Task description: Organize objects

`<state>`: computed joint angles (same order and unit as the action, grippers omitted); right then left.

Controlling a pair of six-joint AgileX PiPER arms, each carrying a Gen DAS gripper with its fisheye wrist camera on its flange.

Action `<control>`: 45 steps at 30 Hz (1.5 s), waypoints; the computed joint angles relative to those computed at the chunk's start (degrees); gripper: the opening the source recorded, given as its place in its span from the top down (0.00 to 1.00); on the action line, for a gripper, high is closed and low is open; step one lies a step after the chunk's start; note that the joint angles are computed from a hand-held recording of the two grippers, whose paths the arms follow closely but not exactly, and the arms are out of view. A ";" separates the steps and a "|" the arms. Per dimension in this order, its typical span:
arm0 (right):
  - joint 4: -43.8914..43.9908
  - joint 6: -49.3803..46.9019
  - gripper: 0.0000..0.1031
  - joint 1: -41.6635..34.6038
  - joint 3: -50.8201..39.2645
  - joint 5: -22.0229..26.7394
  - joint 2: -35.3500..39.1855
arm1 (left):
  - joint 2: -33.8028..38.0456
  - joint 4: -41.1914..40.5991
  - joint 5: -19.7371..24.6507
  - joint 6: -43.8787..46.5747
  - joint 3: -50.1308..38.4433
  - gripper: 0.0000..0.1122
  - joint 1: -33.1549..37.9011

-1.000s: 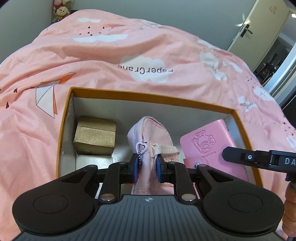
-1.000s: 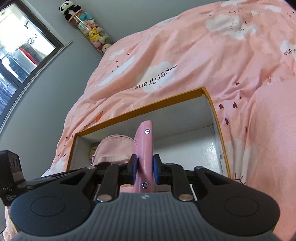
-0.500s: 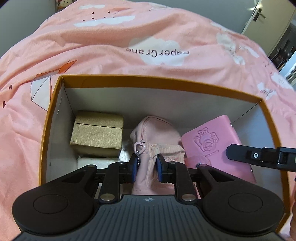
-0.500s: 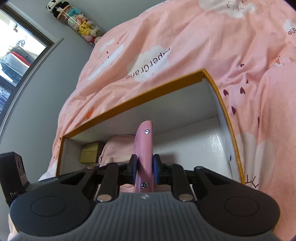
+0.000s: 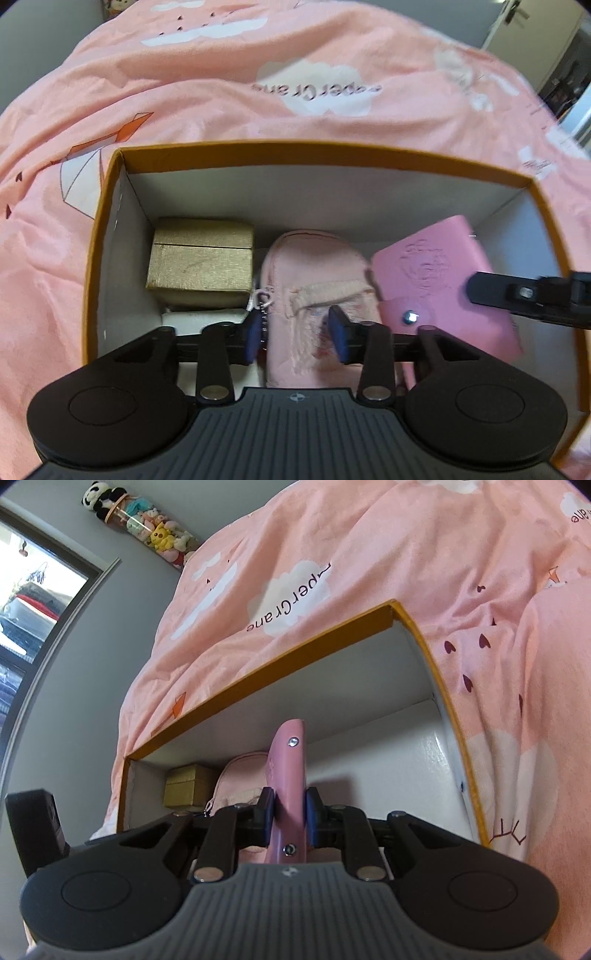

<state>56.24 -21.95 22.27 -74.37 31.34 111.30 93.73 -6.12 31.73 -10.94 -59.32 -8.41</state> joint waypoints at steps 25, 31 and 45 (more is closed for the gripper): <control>-39.64 27.04 0.73 7.11 -12.23 2.11 6.19 | -3.72 15.03 2.42 -6.87 1.71 0.70 -5.33; -54.75 33.05 0.57 10.80 -18.27 7.90 9.97 | -3.39 9.96 0.57 -1.41 1.34 0.70 -4.90; -51.67 27.59 0.61 9.84 -22.89 12.23 13.48 | -1.69 13.81 -1.23 -4.87 1.98 0.71 -5.64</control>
